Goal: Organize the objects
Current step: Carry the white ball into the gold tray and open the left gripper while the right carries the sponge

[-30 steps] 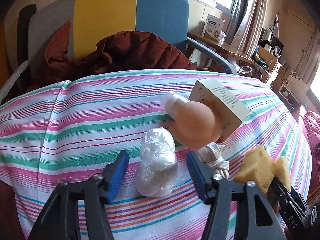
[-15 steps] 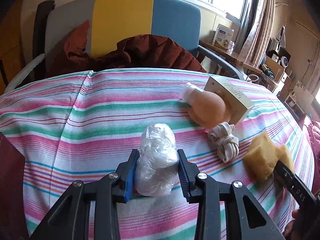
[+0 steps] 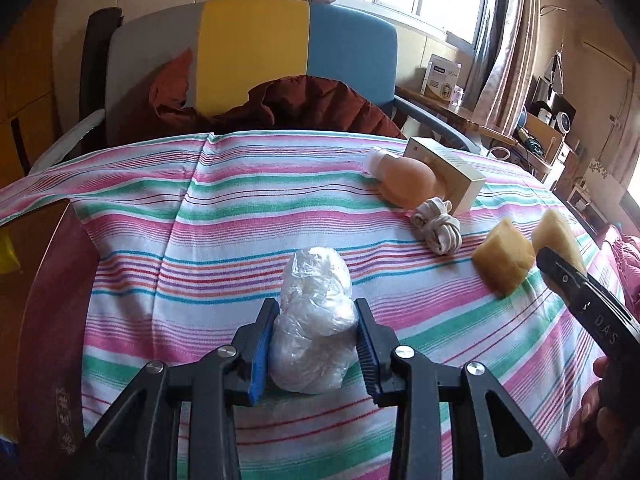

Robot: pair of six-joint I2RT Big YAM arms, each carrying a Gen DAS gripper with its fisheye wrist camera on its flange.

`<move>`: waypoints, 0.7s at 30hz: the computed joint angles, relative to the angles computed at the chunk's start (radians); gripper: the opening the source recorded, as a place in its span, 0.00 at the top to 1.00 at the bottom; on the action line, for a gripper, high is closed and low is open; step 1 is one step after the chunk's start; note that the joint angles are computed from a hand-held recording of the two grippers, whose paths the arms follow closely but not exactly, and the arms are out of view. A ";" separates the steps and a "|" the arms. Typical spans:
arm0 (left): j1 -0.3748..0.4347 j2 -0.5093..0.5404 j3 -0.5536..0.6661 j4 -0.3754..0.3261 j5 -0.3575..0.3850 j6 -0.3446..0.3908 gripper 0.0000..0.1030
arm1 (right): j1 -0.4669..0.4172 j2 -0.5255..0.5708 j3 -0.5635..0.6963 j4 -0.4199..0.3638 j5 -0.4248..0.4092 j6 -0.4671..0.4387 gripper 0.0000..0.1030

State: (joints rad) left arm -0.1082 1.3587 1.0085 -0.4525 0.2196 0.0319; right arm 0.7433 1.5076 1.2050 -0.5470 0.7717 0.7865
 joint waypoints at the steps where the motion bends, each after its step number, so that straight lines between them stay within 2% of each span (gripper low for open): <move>1: 0.005 -0.007 -0.007 0.001 0.004 -0.002 0.64 | 0.007 0.002 0.000 0.021 -0.020 -0.028 0.46; 5: 0.018 -0.034 -0.032 -0.004 0.014 0.001 0.64 | 0.044 0.016 0.013 0.040 -0.038 -0.081 0.46; 10: 0.026 -0.088 -0.075 -0.025 0.025 0.023 0.64 | 0.081 0.044 0.036 0.015 -0.040 -0.098 0.46; 15: 0.068 -0.152 -0.102 -0.092 0.123 0.018 0.64 | 0.094 0.061 0.051 0.006 -0.030 -0.132 0.46; 21: 0.137 -0.239 -0.111 -0.122 0.203 0.019 0.64 | 0.102 0.067 0.061 -0.018 -0.020 -0.127 0.46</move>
State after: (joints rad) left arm 0.0293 1.1196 0.8972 -0.5749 0.4222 0.0510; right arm 0.8451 1.5750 1.2665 -0.5646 0.7516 0.6598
